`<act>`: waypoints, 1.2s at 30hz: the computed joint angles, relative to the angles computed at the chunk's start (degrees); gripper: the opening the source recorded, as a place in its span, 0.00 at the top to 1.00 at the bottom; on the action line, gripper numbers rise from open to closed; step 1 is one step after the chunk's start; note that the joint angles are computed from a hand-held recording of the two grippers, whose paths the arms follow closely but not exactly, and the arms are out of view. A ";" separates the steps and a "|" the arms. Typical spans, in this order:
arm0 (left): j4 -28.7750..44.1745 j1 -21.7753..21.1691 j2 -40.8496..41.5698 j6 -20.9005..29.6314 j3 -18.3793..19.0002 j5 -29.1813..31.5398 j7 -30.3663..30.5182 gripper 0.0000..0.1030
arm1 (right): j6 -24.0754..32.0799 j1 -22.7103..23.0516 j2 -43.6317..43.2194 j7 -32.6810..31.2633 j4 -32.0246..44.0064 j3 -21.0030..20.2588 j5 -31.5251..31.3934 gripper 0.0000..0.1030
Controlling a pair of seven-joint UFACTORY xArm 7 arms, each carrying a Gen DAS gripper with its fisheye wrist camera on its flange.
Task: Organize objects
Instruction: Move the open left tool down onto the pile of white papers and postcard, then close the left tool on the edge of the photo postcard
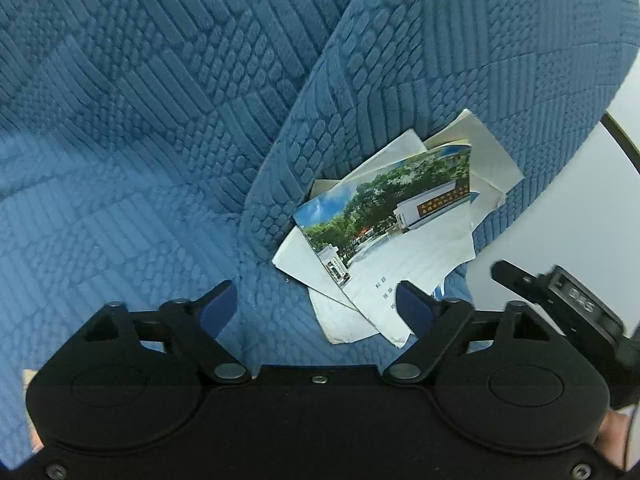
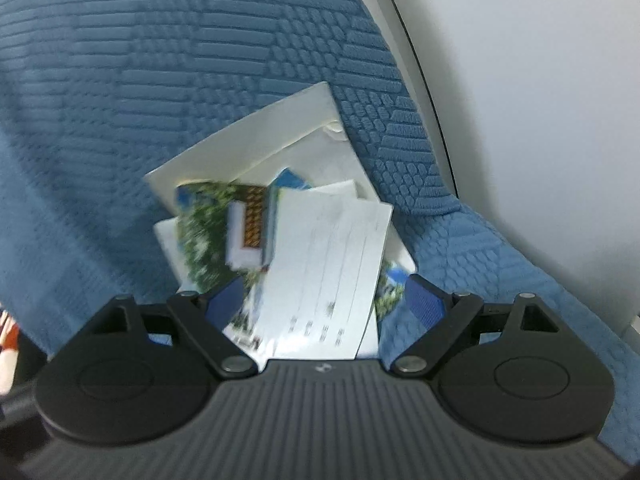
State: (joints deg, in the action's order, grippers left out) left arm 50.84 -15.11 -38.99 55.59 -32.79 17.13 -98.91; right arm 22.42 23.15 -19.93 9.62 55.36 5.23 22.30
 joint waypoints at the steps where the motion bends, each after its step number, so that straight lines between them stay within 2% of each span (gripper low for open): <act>1: -0.49 -0.07 0.30 -1.06 0.55 -0.23 0.05 0.29 | -0.30 -0.01 1.55 -0.14 0.84 -0.09 0.00 0.14; 6: -3.57 -1.46 1.63 -6.92 3.68 -2.31 0.92 0.47 | -2.60 -1.03 8.97 -2.52 4.62 0.51 -1.32 0.14; 10: -5.45 -2.07 1.35 -10.56 5.08 -3.66 1.62 0.51 | -4.15 -1.31 12.76 -5.92 6.53 0.39 2.02 0.15; 13: -6.47 -1.96 0.61 -12.20 5.58 -4.33 1.84 0.51 | -6.34 -1.08 14.93 -11.66 7.42 0.23 8.07 0.15; 16: -7.63 -1.82 -0.35 -13.47 6.15 -5.36 2.02 0.51 | -6.63 -1.01 16.72 -20.16 8.57 0.27 16.69 0.15; 19: -8.17 -1.45 -1.15 -13.80 6.35 -6.09 2.29 0.51 | -4.47 -1.76 17.40 -28.71 9.63 0.59 27.46 0.25; 21: -8.50 -1.17 -1.98 -13.86 6.46 -6.51 2.35 0.50 | -3.11 -2.53 17.03 -32.16 9.78 0.92 31.74 0.29; 22: -8.79 -1.07 -2.43 -14.08 6.53 -6.71 2.39 0.50 | -2.49 -2.76 16.58 -34.39 9.69 0.93 34.34 0.37; 24: -9.36 -0.84 -3.30 -14.24 6.53 -7.22 2.29 0.50 | -1.52 -3.12 15.44 -36.82 9.26 0.77 38.51 0.38; 26: -10.08 -0.80 -4.10 -14.78 6.48 -8.19 1.59 0.50 | 0.70 -3.28 13.68 -42.99 8.63 -0.48 47.39 0.38; 29: -11.58 -1.43 -4.94 -17.52 6.99 -10.10 1.05 0.50 | 6.87 -4.47 11.24 -48.62 7.55 -2.55 55.95 0.38; 32: -11.26 -1.10 -5.18 -16.97 6.55 -10.36 1.31 0.50 | 12.86 -5.88 8.84 -52.63 6.33 -3.81 58.71 0.45; 36: -12.44 -1.01 -6.15 -18.79 6.64 -11.49 0.46 0.50 | 25.41 -7.60 7.31 -58.56 5.58 -6.19 61.38 0.52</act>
